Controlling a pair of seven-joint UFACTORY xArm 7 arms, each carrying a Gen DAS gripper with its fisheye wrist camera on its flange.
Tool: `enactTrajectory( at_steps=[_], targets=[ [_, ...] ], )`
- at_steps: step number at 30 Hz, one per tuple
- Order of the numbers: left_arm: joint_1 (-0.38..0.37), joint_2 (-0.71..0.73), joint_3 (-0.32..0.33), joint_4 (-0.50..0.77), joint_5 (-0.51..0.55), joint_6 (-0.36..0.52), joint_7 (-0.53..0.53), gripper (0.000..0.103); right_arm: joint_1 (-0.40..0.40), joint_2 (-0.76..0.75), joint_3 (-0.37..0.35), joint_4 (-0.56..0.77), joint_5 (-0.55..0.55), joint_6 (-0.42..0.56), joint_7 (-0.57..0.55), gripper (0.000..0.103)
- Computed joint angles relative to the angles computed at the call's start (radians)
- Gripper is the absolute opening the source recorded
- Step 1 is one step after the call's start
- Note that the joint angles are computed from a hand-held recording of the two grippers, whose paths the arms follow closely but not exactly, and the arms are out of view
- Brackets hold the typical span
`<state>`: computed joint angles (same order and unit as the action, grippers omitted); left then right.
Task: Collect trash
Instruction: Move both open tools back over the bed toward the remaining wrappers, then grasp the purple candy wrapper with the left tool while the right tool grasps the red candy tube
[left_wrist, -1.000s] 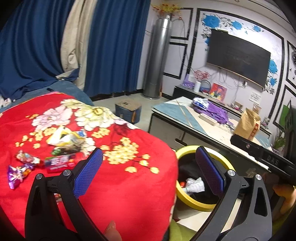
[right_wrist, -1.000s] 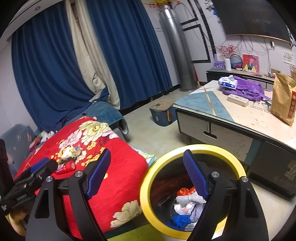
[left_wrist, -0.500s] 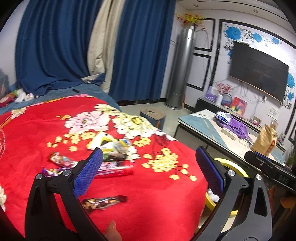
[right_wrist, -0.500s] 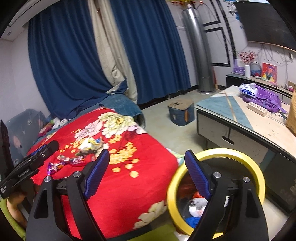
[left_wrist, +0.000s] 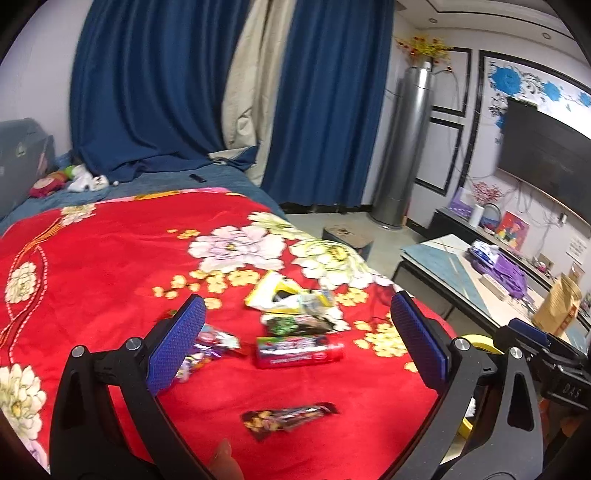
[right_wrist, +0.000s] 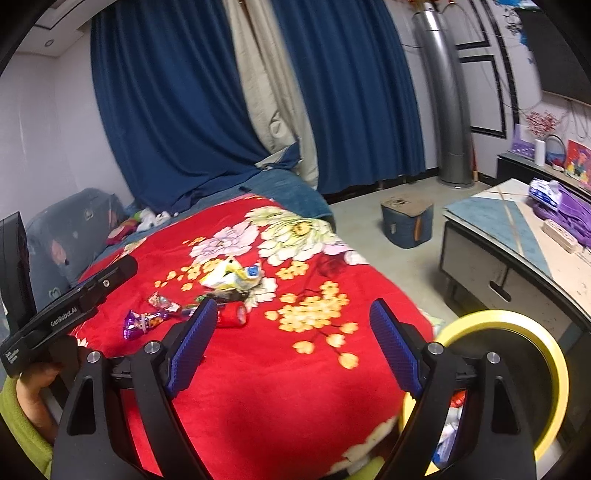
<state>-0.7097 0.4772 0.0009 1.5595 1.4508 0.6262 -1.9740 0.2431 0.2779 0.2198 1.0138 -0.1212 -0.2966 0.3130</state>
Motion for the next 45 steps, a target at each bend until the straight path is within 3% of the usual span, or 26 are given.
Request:
enactTrajectory(
  at_steps=[2,9,14,17,23,28,32,35,41,45],
  targets=[
    [0.005,-0.012,0.003,-0.017,-0.004,0.008,-0.007,0.092,-0.040,0.035,0.053,0.045,-0.034,0.027,0.021,0.082],
    [0.058,-0.080,-0.008,-0.122,-0.046,0.043,-0.057,0.092,-0.060,0.133,0.120,0.167,-0.057,0.102,-0.020,0.082],
    [0.110,-0.110,-0.022,-0.189,-0.079,0.020,-0.102,0.092,-0.045,0.207,0.145,0.266,-0.021,0.166,-0.084,0.082],
    [0.130,-0.106,-0.028,-0.204,-0.110,0.009,-0.096,0.092,-0.068,0.264,0.200,0.340,0.010,0.221,-0.130,0.082],
    [0.159,-0.083,-0.023,-0.215,-0.176,-0.060,-0.071,0.089,0.004,0.379,0.170,0.518,0.066,0.350,-0.202,0.067],
    [0.163,-0.064,-0.001,-0.224,-0.228,-0.127,-0.063,0.081,-0.014,0.476,0.236,0.638,0.118,0.453,-0.326,0.064],
    [0.159,-0.057,0.019,-0.234,-0.249,-0.168,-0.067,0.080,0.004,0.543,0.239,0.729,0.140,0.518,-0.423,0.065],
    [0.154,-0.052,0.030,-0.237,-0.263,-0.186,-0.067,0.080,0.009,0.586,0.246,0.784,0.165,0.561,-0.494,0.074],
    [0.150,-0.038,0.045,-0.237,-0.314,-0.215,-0.033,0.080,-0.023,0.677,0.323,0.909,0.262,0.671,-0.645,0.078],
    [0.143,-0.032,0.059,-0.235,-0.340,-0.228,-0.016,0.071,-0.039,0.696,0.351,0.935,0.335,0.696,-0.713,0.074]
  ],
)
